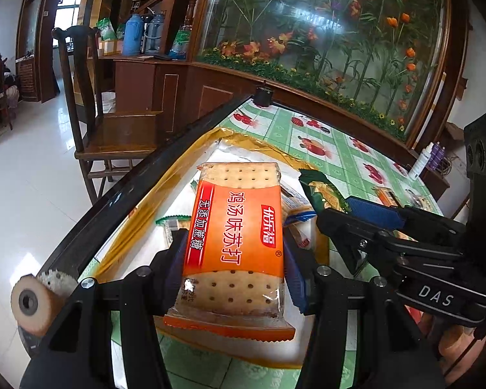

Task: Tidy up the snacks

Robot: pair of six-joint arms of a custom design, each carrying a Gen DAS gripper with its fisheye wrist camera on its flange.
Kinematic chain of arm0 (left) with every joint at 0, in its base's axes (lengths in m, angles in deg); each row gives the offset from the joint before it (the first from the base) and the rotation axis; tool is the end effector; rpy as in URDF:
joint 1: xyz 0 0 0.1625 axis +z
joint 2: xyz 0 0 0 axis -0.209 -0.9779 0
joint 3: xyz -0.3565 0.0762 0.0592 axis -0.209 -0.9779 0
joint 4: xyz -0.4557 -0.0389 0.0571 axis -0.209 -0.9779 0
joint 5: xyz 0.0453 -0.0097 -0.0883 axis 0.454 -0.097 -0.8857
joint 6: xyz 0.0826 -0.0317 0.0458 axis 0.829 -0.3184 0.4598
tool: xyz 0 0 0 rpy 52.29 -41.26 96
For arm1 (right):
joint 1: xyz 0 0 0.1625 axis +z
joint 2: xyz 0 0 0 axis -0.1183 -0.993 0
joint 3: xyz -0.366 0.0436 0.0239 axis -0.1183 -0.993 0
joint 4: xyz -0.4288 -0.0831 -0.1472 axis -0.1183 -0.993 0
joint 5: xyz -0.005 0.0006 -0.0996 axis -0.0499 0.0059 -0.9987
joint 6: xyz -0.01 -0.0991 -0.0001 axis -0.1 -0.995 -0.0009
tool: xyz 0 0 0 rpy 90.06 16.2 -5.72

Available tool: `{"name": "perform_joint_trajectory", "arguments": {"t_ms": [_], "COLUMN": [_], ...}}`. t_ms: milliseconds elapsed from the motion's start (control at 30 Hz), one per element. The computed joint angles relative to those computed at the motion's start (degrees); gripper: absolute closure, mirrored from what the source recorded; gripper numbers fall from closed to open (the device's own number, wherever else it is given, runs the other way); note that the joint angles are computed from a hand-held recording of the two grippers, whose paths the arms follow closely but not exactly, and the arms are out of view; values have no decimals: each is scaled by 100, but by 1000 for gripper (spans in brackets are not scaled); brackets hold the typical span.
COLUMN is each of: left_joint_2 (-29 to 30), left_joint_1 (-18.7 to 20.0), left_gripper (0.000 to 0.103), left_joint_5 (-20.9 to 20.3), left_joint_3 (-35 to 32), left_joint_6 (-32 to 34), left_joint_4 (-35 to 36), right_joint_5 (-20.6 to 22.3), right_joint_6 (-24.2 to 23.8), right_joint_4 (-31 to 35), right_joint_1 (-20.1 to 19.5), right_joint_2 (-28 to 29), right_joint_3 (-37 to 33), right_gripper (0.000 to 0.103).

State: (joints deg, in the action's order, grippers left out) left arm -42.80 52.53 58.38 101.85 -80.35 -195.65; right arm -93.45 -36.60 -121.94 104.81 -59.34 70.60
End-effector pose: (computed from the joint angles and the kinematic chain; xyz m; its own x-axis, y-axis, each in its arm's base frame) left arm -0.3173 -0.5658 0.1022 -0.8195 -0.2749 -0.5028 0.2883 0.5603 -0.7764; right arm 0.2187 -0.6536 0.2150 -0.5406 -0.7640 0.3523 -0.8410 0.5018 -0.2023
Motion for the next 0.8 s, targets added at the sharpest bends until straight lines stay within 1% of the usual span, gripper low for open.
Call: {"name": "perform_joint_trajectory", "arguments": {"t_ms": [133, 300, 500, 800], "left_joint_2": [32, 73, 32, 26], "left_joint_1": [76, 139, 181, 245], "left_gripper": [50, 50, 50, 50], "left_joint_5": [22, 126, 157, 73], "left_joint_3": [-78, -178, -170, -230], "left_joint_6": [-16, -262, -482, -635], "left_joint_4": [73, 443, 688, 950], "right_joint_5": [18, 63, 109, 69], "right_joint_6": [65, 162, 221, 312], "right_joint_4": [70, 191, 330, 457], "right_joint_1": [-19, -58, -100, -142], "right_joint_2": [153, 257, 312, 428], "right_joint_3": [-171, -285, -314, -391], "right_gripper": [57, 57, 57, 57]}}
